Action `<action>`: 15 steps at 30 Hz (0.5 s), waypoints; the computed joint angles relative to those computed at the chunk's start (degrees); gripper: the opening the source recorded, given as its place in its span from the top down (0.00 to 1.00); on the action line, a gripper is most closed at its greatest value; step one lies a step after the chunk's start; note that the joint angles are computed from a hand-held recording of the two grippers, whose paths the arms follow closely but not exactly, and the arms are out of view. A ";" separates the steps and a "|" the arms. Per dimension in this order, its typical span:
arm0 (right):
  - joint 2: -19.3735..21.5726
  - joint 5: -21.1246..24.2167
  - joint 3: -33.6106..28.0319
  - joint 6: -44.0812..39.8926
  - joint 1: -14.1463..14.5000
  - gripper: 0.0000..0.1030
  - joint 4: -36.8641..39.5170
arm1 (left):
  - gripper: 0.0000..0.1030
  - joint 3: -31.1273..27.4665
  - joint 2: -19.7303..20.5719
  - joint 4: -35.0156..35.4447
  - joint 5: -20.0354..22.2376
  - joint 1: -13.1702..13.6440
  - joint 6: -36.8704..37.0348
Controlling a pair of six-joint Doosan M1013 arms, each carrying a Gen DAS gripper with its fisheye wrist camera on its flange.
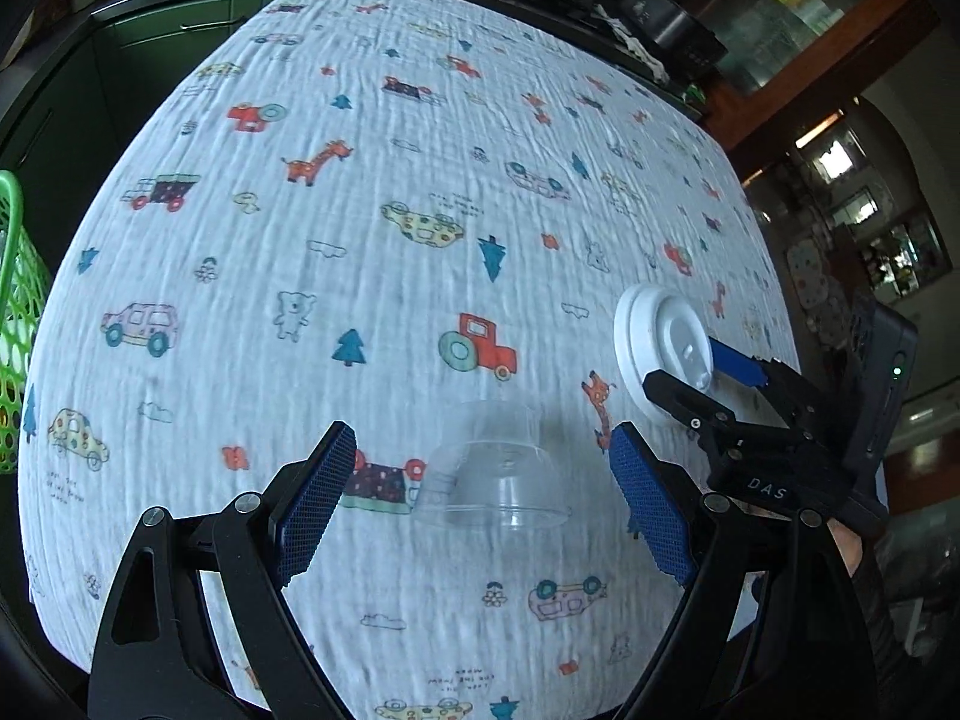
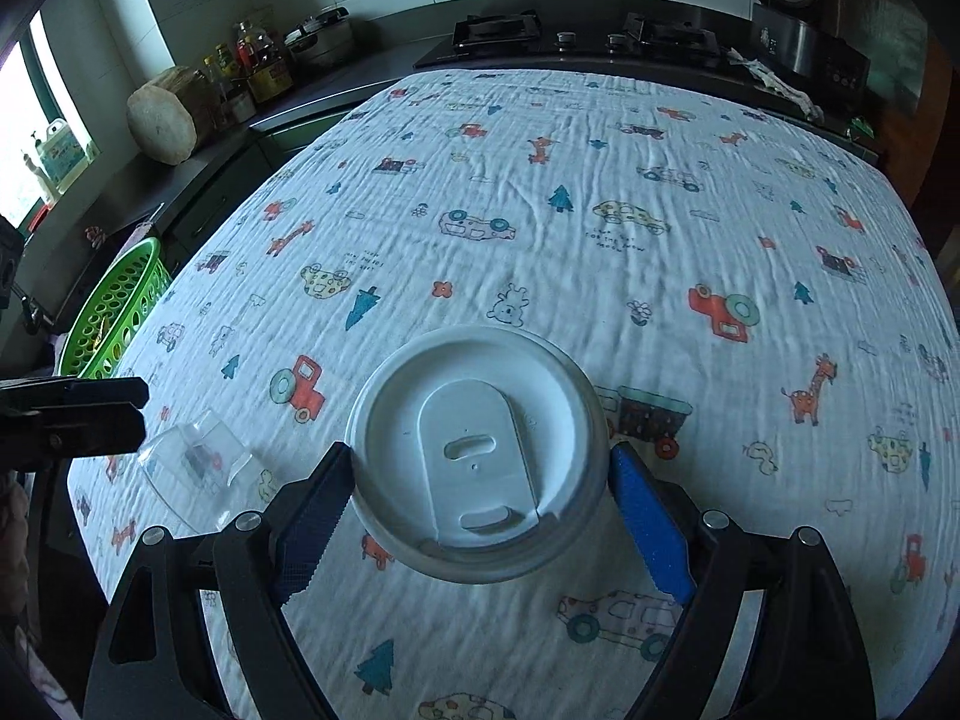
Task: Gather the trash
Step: 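Grasp the clear plastic cup with the left tool while the right tool grasps the white lid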
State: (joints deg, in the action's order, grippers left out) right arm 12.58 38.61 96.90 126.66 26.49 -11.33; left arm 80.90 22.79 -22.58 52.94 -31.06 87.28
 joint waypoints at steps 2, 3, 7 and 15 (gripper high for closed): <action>-0.65 -0.26 0.57 0.94 0.02 0.20 -0.51 | 0.17 -0.98 1.02 0.18 1.43 -0.48 0.62; -0.92 -0.41 0.83 1.29 -0.01 0.20 -0.60 | 0.17 -1.40 1.44 0.43 1.95 -0.72 0.81; -1.62 -0.65 1.54 2.19 -0.13 0.20 -0.64 | 0.17 -2.31 2.51 1.70 3.71 -1.51 2.00; -1.82 -0.96 1.65 2.61 -0.18 0.20 -0.35 | 0.33 -2.67 3.65 2.55 5.49 -2.16 2.97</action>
State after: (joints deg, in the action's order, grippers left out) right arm 10.77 37.66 98.55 129.27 26.31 -11.68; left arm 78.24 26.44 -20.03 58.44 -33.23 90.25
